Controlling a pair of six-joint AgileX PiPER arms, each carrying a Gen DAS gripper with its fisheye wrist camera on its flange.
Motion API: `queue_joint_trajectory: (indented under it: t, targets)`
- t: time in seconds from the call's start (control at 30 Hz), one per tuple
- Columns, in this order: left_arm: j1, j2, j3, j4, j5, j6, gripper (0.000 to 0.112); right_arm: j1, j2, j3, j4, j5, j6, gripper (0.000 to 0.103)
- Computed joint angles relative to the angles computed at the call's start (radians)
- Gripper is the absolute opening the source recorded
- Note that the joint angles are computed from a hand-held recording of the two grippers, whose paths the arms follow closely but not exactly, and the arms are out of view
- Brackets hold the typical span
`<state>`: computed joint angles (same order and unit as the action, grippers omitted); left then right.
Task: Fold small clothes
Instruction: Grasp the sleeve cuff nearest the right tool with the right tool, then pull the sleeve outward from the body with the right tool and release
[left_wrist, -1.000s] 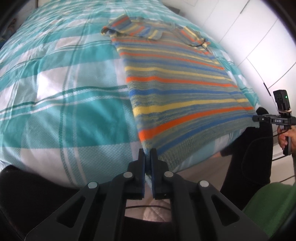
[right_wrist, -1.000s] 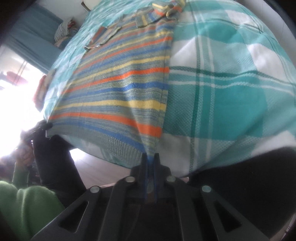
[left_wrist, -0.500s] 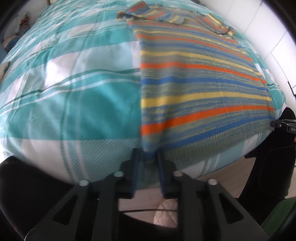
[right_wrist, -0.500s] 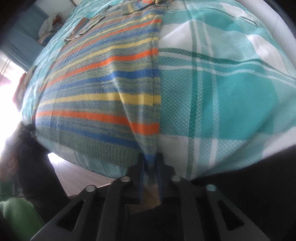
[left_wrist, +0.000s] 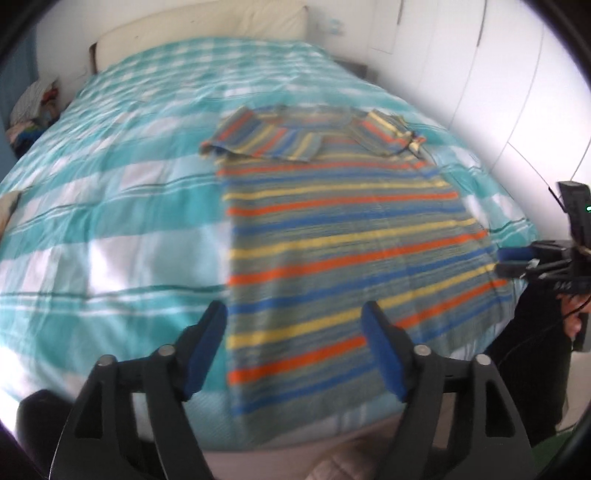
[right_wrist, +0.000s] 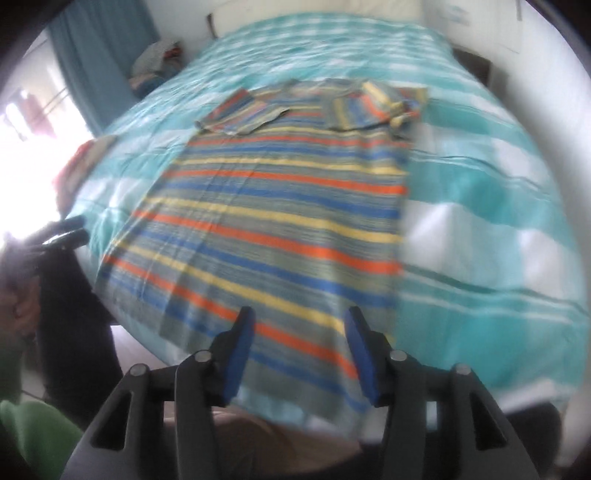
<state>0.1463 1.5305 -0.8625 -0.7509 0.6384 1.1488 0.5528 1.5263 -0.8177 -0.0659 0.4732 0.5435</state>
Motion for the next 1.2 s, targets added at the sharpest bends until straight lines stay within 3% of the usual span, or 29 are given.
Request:
queue_joint_trajectory:
  t: [0.07,0.17,0.27,0.37,0.53,0.6,0.67,0.73,0.8,0.83,0.97,1.07,1.2]
  targets:
    - [-0.070,0.071,0.001,0.064,-0.054,-0.075,0.081,-0.019,0.127,-0.062,0.119,0.061,-0.128,0.050]
    - [-0.102,0.097,0.011,0.198,-0.094,-0.183,0.076,-0.016,0.131,-0.146,0.094,0.198,-0.185,0.049]
    - [-0.045,0.066,-0.011,0.087,-0.042,-0.096,0.079,-0.014,0.103,-0.302,-0.107,0.332,-0.147,0.050]
    - [-0.017,0.060,-0.038,-0.120,-0.022,0.033,0.091,-0.065,0.191,-0.526,-0.226,0.368,-0.208,0.053]
    - [-0.060,0.124,0.020,-0.437,-0.110,0.287,0.092,-0.202,0.569,-1.020,-0.116,0.412,-0.474,0.054]
    - [-0.082,0.160,0.038,-0.454,-0.144,0.315,0.092,-0.235,0.749,-1.220,-0.067,0.429,-0.517,0.054]
    - [-0.107,0.164,0.062,-0.428,-0.188,0.315,0.092,-0.238,0.903,-1.420,-0.091,0.498,-0.506,0.053]
    - [-0.127,0.151,0.087,-0.451,-0.228,0.368,0.092,-0.251,0.992,-1.504,-0.087,0.506,-0.473,0.050]
    - [-0.138,0.143,0.101,-0.488,-0.255,0.422,0.092,-0.281,0.956,-1.428,-0.073,0.436,-0.401,0.013]
    - [-0.138,0.144,0.101,-0.497,-0.257,0.432,0.092,-0.312,0.890,-1.330,-0.032,0.379,-0.383,0.004]
    - [-0.120,0.160,0.082,-0.460,-0.229,0.380,0.092,-0.476,0.587,-0.930,0.112,0.134,-0.372,0.004]
    - [-0.117,0.167,0.074,-0.465,-0.220,0.372,0.092,-0.693,0.347,-0.630,0.309,-0.009,-0.466,0.004]
    - [-0.126,0.175,0.072,-0.462,-0.227,0.357,0.092,-0.966,0.201,-0.403,0.569,-0.049,-0.663,0.004]
